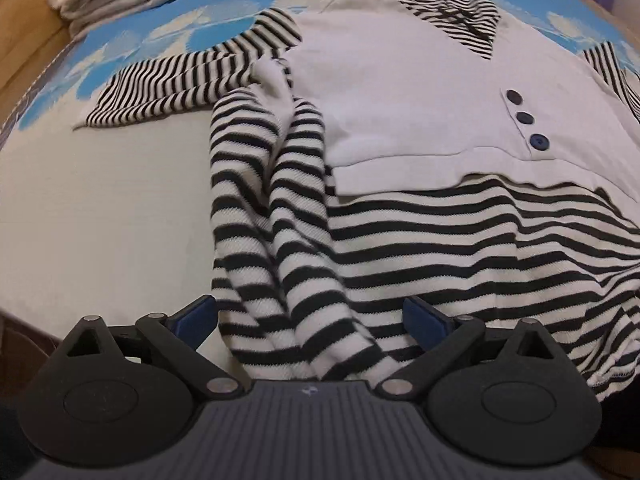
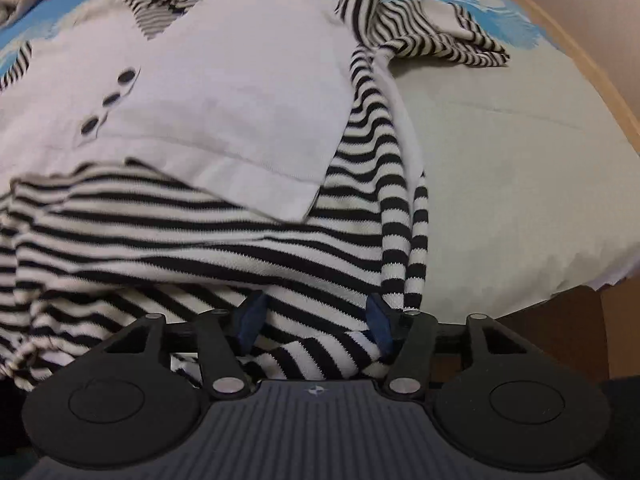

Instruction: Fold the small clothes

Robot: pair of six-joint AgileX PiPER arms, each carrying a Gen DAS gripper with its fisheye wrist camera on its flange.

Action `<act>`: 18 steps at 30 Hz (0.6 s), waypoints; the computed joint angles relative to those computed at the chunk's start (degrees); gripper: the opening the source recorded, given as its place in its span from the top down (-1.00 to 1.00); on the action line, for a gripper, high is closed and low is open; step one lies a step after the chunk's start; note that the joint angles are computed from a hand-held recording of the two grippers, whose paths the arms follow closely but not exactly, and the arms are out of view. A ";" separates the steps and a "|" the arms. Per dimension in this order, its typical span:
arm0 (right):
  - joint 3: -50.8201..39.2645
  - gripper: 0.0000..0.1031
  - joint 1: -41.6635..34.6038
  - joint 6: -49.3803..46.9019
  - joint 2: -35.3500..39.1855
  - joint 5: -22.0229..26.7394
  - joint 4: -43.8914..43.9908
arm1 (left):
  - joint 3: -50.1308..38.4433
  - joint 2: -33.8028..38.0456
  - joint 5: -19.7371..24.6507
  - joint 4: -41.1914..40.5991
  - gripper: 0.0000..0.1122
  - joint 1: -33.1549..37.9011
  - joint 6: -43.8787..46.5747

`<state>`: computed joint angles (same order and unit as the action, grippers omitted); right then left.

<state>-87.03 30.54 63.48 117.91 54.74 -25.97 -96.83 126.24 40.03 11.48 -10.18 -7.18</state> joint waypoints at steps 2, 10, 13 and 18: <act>2.05 -0.10 1.31 4.32 -1.83 -1.78 -4.57 | 2.78 -2.24 -4.20 0.50 -0.78 0.11 -0.32; 6.81 -0.12 7.35 22.41 -9.24 -3.72 -27.53 | 15.00 -12.24 -22.29 -6.45 -0.78 0.50 3.76; 8.09 -0.28 7.81 27.29 -12.10 -4.70 -34.07 | 17.49 -14.25 -27.08 -2.20 -0.78 -0.20 -1.55; 6.33 -0.63 5.56 25.69 -14.85 -8.40 -40.51 | 19.21 -16.70 -31.40 3.23 -0.79 0.12 -7.62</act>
